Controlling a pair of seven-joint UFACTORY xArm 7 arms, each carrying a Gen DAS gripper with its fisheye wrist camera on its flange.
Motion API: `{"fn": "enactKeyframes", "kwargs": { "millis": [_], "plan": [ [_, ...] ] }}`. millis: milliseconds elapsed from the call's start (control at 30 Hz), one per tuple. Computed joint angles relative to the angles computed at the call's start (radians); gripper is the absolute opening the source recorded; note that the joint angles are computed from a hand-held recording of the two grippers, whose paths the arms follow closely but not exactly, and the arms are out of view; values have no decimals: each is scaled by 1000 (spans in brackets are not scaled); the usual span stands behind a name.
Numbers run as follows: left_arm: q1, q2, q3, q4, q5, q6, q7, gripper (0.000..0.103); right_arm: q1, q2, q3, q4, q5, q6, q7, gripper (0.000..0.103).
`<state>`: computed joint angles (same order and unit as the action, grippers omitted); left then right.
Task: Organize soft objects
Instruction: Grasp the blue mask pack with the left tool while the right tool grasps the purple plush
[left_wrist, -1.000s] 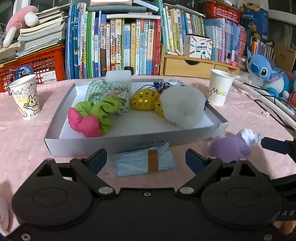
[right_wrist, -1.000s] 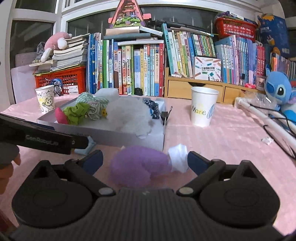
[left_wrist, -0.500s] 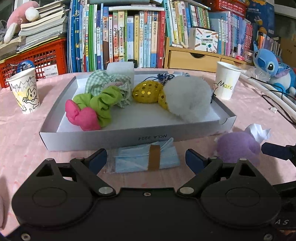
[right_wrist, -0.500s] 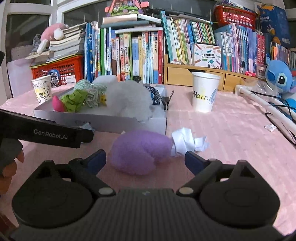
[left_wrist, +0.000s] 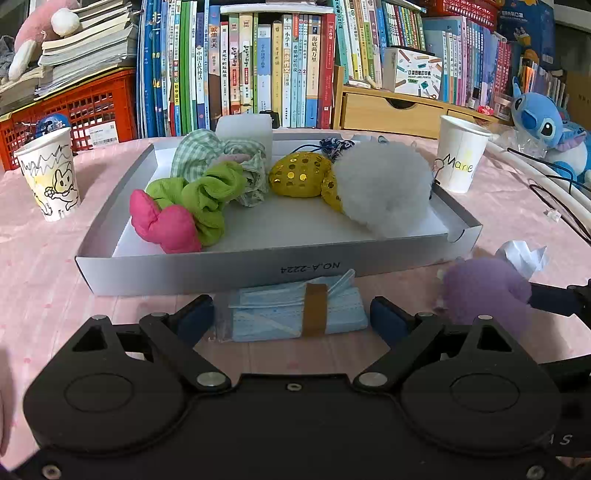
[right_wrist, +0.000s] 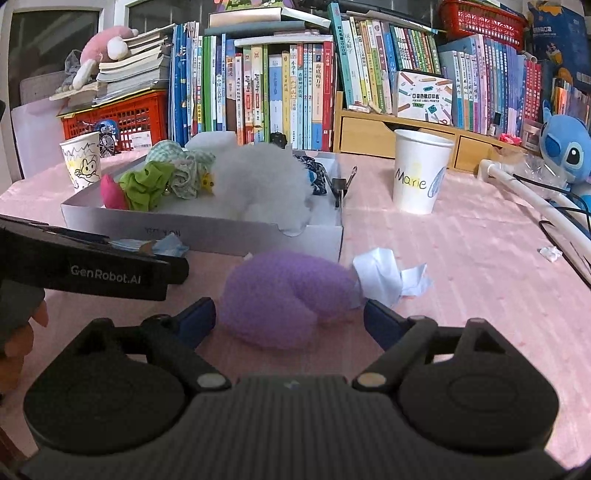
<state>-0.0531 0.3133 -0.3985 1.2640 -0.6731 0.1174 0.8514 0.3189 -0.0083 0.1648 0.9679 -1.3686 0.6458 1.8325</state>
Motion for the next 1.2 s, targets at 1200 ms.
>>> {"fn": "enactKeyframes", "kwargs": {
  "millis": [1200],
  "plan": [
    [19,3,-27,-12,15,-35,3,86,-2,18,-13,18,41,-11,-9,82]
  ]
}}
